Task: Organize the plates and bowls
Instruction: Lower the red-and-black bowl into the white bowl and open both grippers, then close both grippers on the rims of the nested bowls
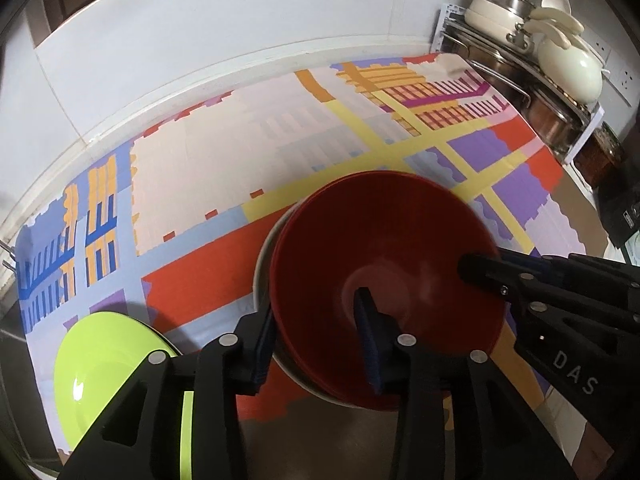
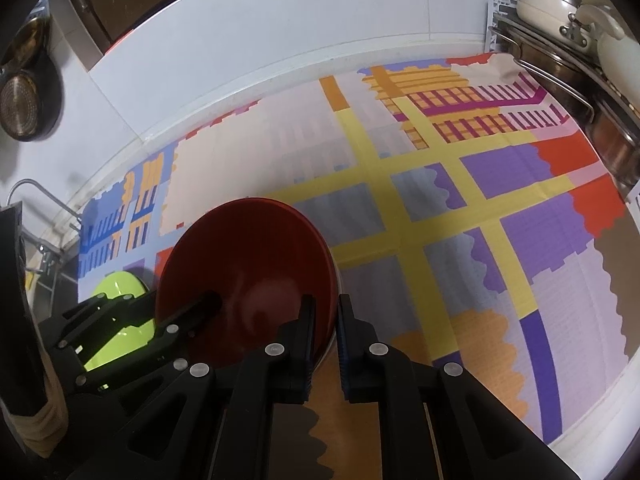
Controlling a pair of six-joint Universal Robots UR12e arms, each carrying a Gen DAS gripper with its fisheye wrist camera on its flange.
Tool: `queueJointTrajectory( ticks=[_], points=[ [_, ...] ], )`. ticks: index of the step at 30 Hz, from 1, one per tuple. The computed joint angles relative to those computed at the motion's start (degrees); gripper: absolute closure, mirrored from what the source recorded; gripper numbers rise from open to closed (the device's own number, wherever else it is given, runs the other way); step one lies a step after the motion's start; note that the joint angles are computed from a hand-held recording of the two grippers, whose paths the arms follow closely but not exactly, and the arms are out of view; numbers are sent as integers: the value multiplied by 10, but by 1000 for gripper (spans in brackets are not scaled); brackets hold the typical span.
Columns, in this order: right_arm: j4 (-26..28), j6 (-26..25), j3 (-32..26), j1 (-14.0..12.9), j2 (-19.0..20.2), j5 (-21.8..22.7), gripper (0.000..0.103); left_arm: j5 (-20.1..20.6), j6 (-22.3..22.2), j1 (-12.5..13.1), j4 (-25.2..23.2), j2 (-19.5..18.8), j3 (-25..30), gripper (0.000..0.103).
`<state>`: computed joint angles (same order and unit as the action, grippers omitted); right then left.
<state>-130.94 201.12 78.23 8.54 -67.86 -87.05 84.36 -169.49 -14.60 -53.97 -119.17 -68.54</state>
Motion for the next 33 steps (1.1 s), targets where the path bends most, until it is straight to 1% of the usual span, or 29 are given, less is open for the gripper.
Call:
queueJointTrajectory(
  ticks=[6, 7, 8, 9, 10, 12, 15, 20, 25, 28, 30, 33],
  points=[
    [7, -4, 2, -2, -1, 8, 90, -9, -4, 1, -7, 2, 3, 56],
    [8, -5, 2, -2, -1, 7, 90, -10, -4, 1, -8, 2, 4, 56],
    [7, -6, 2, -3, -1, 7, 85, -10, -3, 1, -10, 3, 4, 55],
    [4, -7, 3, -2, -2, 4, 77, -12, -2, 1, -10, 4, 4, 54],
    [0, -6, 4, -1, -3, -4, 76, -11, -4, 1, -8, 4, 3, 53],
    [-4, -6, 6, -1, -4, -7, 75, 4, -7, -1, 5, 7, 0, 45],
    [-11, -3, 7, -1, -7, -9, 75, 0, -7, 1, 21, 12, -6, 42],
    [-29, -1, 9, 1, -12, -15, 75, 2, -16, 5, 39, 21, -12, 41],
    [-52, -2, 12, 4, -17, -23, 75, 6, -41, 10, 47, 27, -16, 41],
    [-59, 0, 13, 5, -18, -28, 75, 20, -51, 11, 54, 29, -20, 41],
    [-57, 0, 11, 7, -16, -36, 75, 30, -56, 11, 50, 28, -21, 41],
    [-53, 4, 11, 6, -12, -35, 75, 51, -61, 9, 44, 24, -22, 41]
  ],
)
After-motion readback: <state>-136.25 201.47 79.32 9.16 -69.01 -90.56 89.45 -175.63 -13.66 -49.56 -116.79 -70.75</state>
